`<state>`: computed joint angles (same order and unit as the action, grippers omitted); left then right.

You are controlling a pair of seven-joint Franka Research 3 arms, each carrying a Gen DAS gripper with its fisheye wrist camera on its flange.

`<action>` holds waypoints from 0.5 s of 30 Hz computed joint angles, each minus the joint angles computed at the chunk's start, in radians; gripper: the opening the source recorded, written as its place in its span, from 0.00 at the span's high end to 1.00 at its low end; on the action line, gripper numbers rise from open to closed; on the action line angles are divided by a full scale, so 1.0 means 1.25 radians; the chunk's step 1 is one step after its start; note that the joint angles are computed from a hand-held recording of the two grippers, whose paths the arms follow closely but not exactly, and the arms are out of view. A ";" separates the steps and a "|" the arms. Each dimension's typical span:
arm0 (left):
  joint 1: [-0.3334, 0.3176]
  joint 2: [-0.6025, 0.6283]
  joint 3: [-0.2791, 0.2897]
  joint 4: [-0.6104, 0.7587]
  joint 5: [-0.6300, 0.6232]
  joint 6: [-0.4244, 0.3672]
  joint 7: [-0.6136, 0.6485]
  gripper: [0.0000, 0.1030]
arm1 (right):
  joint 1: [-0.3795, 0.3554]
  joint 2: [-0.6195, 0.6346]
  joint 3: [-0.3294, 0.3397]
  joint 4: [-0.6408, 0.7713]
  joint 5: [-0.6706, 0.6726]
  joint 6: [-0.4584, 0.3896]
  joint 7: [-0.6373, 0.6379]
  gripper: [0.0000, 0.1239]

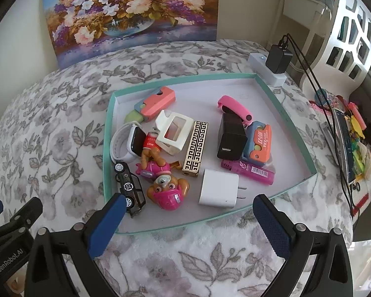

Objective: Organize rigid objects

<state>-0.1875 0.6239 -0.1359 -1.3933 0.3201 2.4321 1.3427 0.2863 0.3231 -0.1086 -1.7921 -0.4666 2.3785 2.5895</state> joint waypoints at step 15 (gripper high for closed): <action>-0.006 0.000 0.007 0.002 0.017 -0.007 -0.003 0.02 | 0.001 0.003 -0.001 0.003 0.001 -0.002 -0.001 0.17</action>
<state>-0.1949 0.6234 -0.1271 -1.3904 0.3411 2.4234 1.3394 0.2876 0.3263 -0.1093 -1.7888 -0.4649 2.3754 2.5886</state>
